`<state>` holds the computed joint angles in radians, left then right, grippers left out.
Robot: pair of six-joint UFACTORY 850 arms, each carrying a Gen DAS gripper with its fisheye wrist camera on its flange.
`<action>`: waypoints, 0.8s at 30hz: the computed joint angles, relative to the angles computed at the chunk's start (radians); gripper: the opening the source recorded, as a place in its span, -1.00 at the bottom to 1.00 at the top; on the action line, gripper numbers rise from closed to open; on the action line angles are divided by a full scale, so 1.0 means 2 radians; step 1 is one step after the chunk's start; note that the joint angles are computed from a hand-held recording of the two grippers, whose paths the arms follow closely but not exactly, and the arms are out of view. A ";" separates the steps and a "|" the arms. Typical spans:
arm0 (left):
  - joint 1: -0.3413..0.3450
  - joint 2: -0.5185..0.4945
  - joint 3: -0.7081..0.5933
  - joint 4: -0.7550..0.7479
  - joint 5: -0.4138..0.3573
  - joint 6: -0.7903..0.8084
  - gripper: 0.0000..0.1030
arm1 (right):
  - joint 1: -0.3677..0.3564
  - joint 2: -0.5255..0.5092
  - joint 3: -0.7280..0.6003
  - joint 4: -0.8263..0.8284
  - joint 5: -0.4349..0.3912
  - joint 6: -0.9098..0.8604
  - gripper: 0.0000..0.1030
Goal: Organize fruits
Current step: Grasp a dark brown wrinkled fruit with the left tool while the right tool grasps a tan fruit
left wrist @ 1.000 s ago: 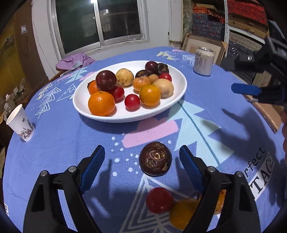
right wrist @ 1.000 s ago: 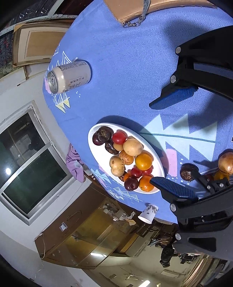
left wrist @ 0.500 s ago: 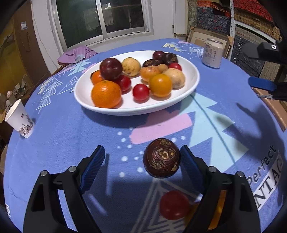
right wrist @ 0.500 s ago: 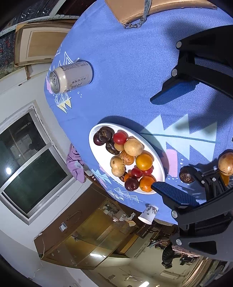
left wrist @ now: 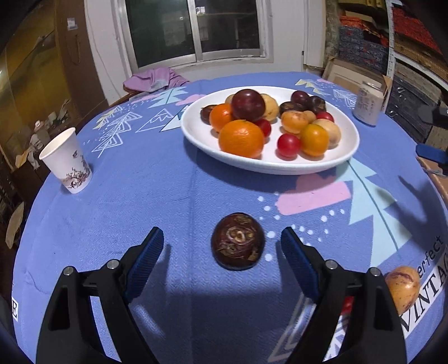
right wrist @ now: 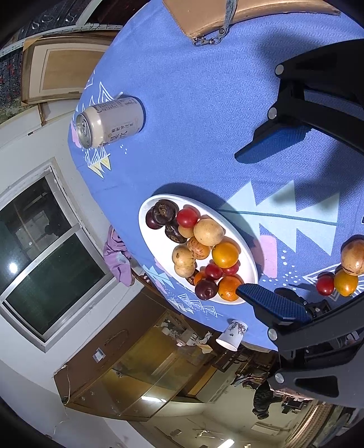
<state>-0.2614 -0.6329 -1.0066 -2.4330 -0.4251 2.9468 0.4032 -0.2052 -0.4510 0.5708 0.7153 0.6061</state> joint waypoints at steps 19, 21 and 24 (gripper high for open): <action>0.003 -0.023 -0.035 0.159 0.023 -0.171 -0.11 | 0.007 -0.010 -0.015 0.008 -0.018 -0.029 0.72; 0.001 -0.022 -0.034 0.155 0.024 -0.164 -0.16 | 0.008 -0.011 -0.017 0.011 -0.021 -0.036 0.72; 0.001 -0.023 -0.035 0.158 0.025 -0.167 -0.17 | 0.014 -0.012 -0.021 0.021 -0.023 -0.058 0.72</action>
<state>-0.2592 -0.6785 -1.0764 -2.1178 -0.3761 2.6127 0.4310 -0.2289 -0.4934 0.6131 0.6686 0.4901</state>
